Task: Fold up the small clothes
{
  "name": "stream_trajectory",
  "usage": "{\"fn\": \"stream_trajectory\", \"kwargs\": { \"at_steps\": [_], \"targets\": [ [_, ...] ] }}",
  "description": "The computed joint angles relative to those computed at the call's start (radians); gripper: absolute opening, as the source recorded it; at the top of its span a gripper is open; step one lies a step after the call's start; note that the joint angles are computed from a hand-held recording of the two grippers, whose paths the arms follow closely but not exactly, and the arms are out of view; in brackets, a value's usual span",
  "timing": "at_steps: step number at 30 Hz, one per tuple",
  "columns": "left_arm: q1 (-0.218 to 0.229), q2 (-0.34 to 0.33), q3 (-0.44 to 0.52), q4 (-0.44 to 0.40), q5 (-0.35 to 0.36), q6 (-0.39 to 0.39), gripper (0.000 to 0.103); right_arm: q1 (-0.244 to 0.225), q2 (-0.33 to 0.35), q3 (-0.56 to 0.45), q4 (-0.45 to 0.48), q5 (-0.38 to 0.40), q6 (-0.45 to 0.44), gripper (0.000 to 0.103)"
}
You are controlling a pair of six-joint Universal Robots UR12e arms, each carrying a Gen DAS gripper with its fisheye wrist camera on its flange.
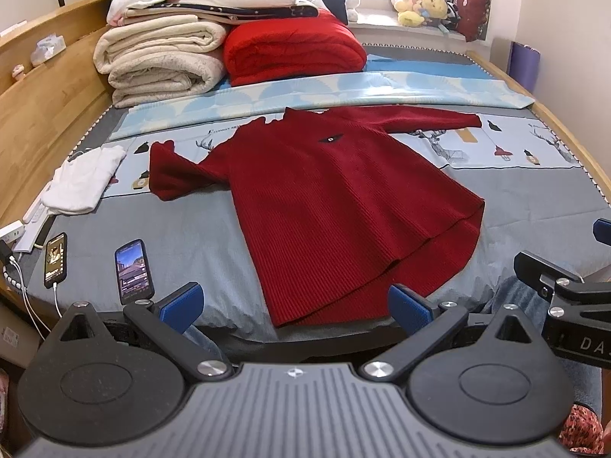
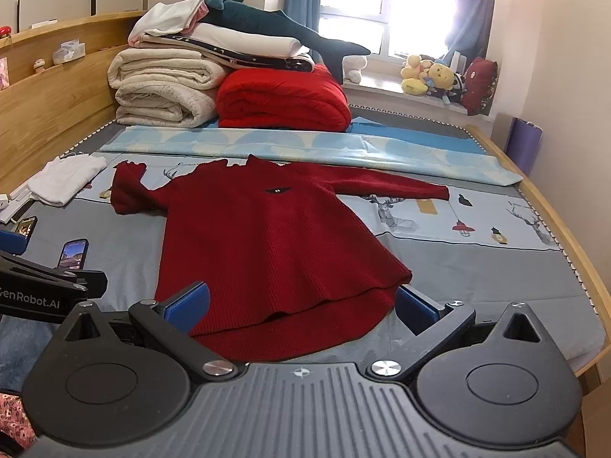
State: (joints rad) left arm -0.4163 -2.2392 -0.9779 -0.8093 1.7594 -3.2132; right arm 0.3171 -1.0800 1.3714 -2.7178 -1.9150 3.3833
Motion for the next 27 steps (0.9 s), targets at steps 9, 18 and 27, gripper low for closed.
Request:
{"fn": "stream_trajectory", "kwargs": {
  "at_steps": [9,18,27],
  "targets": [
    [0.001,-0.002,0.003,-0.01,-0.005,-0.003,0.103,-0.006,0.001,-0.01,0.022,0.012,0.003,0.102],
    [0.001,-0.005,0.009,-0.016,-0.007,-0.004,0.103,-0.009,0.004,-0.01,0.02,0.021,-0.006,0.102],
    [0.0,-0.004,0.006,-0.016,-0.006,-0.005,0.103,-0.009,0.006,-0.012,0.022,0.022,-0.005,0.102]
  ]
}}
